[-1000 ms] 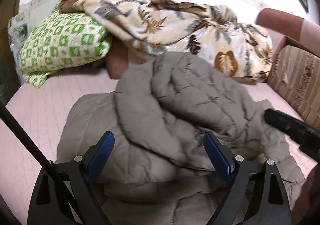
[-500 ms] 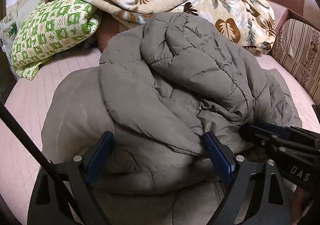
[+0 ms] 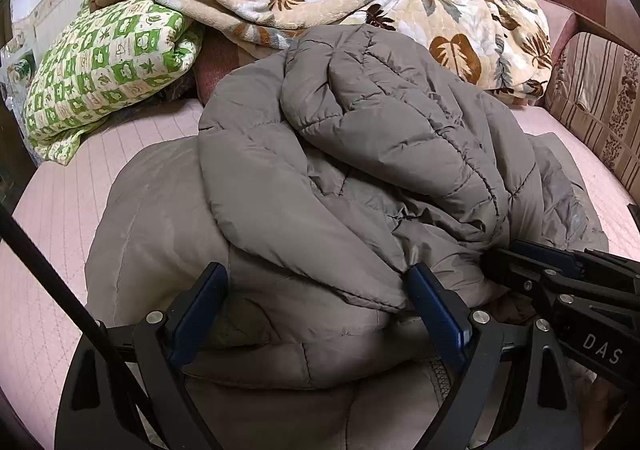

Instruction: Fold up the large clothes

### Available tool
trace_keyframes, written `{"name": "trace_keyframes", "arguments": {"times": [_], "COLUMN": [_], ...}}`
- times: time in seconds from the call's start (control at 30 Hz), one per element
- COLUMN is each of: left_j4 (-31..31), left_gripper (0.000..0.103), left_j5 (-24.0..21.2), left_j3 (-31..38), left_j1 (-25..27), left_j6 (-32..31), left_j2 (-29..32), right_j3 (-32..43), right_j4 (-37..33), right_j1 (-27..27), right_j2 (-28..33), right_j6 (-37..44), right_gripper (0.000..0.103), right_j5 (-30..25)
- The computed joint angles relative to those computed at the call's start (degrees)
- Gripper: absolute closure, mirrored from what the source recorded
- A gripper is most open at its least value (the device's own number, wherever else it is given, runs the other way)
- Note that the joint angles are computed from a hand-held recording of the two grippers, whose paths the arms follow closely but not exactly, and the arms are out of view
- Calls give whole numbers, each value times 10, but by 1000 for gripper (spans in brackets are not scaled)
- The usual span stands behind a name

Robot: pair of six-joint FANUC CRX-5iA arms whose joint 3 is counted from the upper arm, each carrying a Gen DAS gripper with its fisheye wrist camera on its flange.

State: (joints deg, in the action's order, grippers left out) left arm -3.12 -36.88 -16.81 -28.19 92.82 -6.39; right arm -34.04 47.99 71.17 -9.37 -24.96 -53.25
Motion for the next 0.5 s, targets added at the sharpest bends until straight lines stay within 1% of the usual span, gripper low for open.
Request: {"name": "trace_keyframes", "arguments": {"times": [0.5], "left_j4": [0], "left_gripper": [12], "left_j5": [4], "left_j3": [-2], "left_j1": [-1], "left_j6": [0], "left_j2": [-1], "right_j3": [0], "right_j4": [1], "right_j1": [0], "right_j2": [0], "right_j6": [-2], "right_gripper": [68], "right_j5": [-1]}}
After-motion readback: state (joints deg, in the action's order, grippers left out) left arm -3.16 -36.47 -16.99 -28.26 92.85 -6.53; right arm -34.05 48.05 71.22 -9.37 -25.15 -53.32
